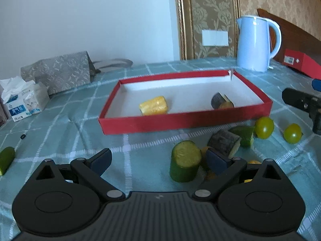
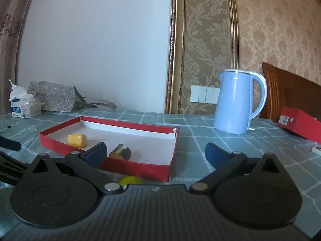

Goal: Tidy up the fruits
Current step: 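Grasp the cut cucumber chunk with the left gripper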

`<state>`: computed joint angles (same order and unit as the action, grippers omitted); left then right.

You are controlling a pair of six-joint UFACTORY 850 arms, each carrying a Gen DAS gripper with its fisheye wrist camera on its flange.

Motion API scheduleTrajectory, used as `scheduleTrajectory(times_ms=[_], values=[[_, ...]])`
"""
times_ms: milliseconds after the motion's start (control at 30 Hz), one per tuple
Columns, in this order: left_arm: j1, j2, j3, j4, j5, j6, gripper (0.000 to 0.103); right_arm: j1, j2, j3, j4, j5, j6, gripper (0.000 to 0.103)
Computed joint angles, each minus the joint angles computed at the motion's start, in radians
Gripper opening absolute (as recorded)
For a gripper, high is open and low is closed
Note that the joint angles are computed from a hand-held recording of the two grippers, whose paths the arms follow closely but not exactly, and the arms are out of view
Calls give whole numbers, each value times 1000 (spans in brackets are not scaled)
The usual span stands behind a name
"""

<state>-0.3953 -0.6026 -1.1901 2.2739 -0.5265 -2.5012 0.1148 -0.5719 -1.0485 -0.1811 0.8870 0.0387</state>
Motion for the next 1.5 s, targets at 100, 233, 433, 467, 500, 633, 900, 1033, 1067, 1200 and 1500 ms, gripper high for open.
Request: scheduleTrajectory(times_ms=[100, 233, 433, 467, 500, 633, 900, 1033, 1067, 1200, 1500], values=[[-6, 14, 26, 67, -39, -68, 100, -9, 4, 0, -28, -2, 55, 103], [-8, -3, -3, -7, -14, -3, 100, -16, 2, -10, -41, -24, 102, 103], [-9, -15, -13, -45, -49, 13, 100, -17, 2, -11, -39, -25, 106, 103], [-7, -18, -17, -40, -44, 12, 100, -17, 2, -11, -37, -24, 103, 103], [-4, -21, -22, -38, -26, 13, 100, -17, 2, -12, -39, -25, 104, 103], [21, -20, -15, 115, 22, -183, 100, -16, 2, -14, -41, -31, 108, 103], [7, -17, -7, 45, -28, -105, 80, -23, 2, -14, -50, -30, 132, 103], [1, -12, 1, 78, -36, -98, 59, -23, 1, -17, -48, -40, 133, 103], [5, -7, 7, 116, -20, -132, 45, -23, 1, -18, -45, -41, 130, 103], [-2, -9, 6, 109, -31, -94, 32, -23, 0, -20, -21, -45, 134, 103], [6, -5, 9, 147, -8, -133, 31, -49, -19, -70, -98, -157, 294, 103]])
